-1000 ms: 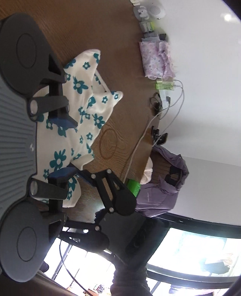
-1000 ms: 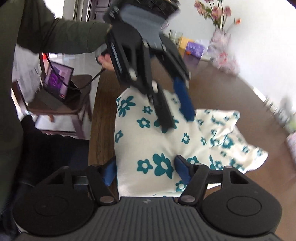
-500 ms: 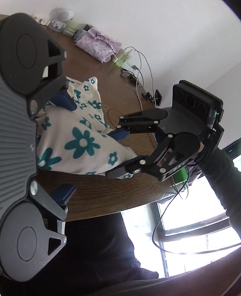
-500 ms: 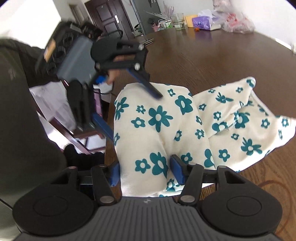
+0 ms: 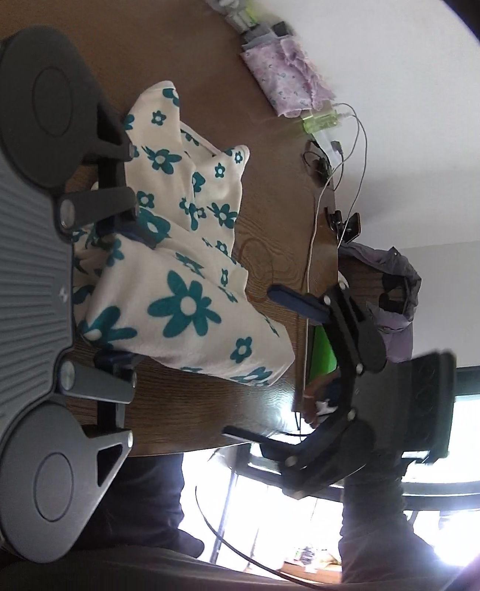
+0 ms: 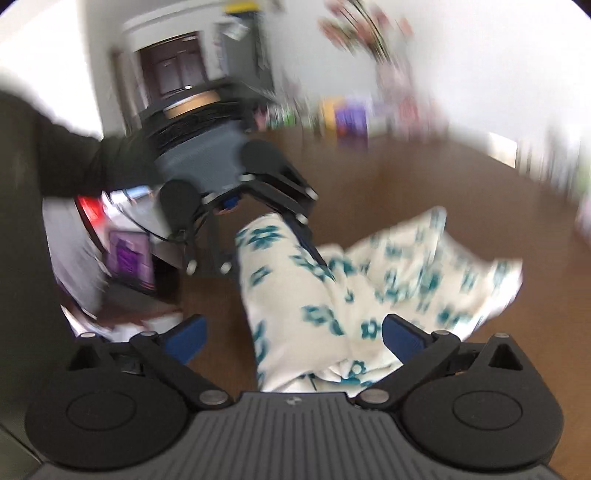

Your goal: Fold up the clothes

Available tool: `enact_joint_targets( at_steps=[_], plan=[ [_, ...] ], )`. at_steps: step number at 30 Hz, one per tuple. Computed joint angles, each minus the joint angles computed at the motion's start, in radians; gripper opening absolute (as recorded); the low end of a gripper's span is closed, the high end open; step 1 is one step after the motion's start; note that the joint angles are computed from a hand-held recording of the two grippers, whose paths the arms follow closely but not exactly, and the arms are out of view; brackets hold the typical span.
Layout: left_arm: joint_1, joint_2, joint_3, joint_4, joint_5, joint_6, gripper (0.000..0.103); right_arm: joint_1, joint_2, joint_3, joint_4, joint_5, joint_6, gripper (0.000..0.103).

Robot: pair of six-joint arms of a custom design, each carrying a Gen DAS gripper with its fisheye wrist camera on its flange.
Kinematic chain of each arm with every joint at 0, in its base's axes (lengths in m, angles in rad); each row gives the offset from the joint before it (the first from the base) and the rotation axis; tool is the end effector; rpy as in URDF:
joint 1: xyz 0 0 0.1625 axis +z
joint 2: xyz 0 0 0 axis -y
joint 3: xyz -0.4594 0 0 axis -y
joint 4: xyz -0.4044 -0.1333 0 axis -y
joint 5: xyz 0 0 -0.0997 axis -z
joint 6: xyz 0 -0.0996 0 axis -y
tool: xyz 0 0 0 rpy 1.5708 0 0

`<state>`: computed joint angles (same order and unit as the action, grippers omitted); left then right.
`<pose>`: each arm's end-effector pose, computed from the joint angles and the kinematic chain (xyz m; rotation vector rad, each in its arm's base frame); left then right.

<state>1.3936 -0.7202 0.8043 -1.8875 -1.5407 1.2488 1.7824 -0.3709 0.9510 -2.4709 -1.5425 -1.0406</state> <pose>-0.0189 -0.8787 0.3576 1.9482 2.2609 -0.2769 0.3205 -0.8439 0.0442 1.7657 -2.4299 0.4608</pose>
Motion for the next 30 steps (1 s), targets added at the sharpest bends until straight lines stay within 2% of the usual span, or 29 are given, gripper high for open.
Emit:
enact_joint_targets(
  at_steps=[2,6,9,10,12,14,17,20,23,27,30],
  plan=[
    [0.004,0.037,-0.092,0.093,-0.019,-0.049,0.05,0.004,-0.023,0.111,-0.178,-0.009,-0.126,0.102],
    [0.009,0.098,-0.242,0.244,-0.047,-0.127,0.05,-0.007,0.021,0.113,-0.332,-0.022,-0.202,0.102],
    [0.015,0.153,-0.37,0.36,-0.069,-0.168,0.05,-0.02,0.057,0.039,-0.277,-0.005,-0.2,0.1],
    [0.017,0.17,-0.408,0.396,-0.076,-0.184,0.05,-0.024,0.069,0.005,-0.232,0.0,-0.193,0.092],
    [0.02,0.224,-0.523,0.483,-0.091,-0.214,0.05,-0.029,0.086,-0.081,-0.049,0.004,-0.107,0.083],
    [0.025,0.209,-0.502,0.497,-0.107,-0.228,0.05,-0.03,0.099,-0.151,0.099,0.002,0.033,0.083],
    [0.048,0.187,-0.477,0.542,-0.184,-0.297,0.05,-0.054,0.084,-0.174,0.232,0.109,0.218,0.078],
    [0.075,0.136,-0.39,0.548,-0.308,-0.379,0.05,-0.083,0.06,-0.16,0.353,0.224,0.349,0.073],
    [0.094,0.063,-0.229,0.409,-0.384,-0.465,0.055,-0.115,0.056,-0.172,0.469,0.33,0.489,0.069],
    [0.128,0.02,-0.076,0.12,-0.45,-0.685,0.056,-0.141,0.044,-0.131,0.391,0.411,0.717,0.068],
    [0.129,0.016,-0.028,-0.068,-0.437,-0.85,0.053,-0.149,0.026,-0.078,0.262,0.447,0.847,0.068]
  ],
)
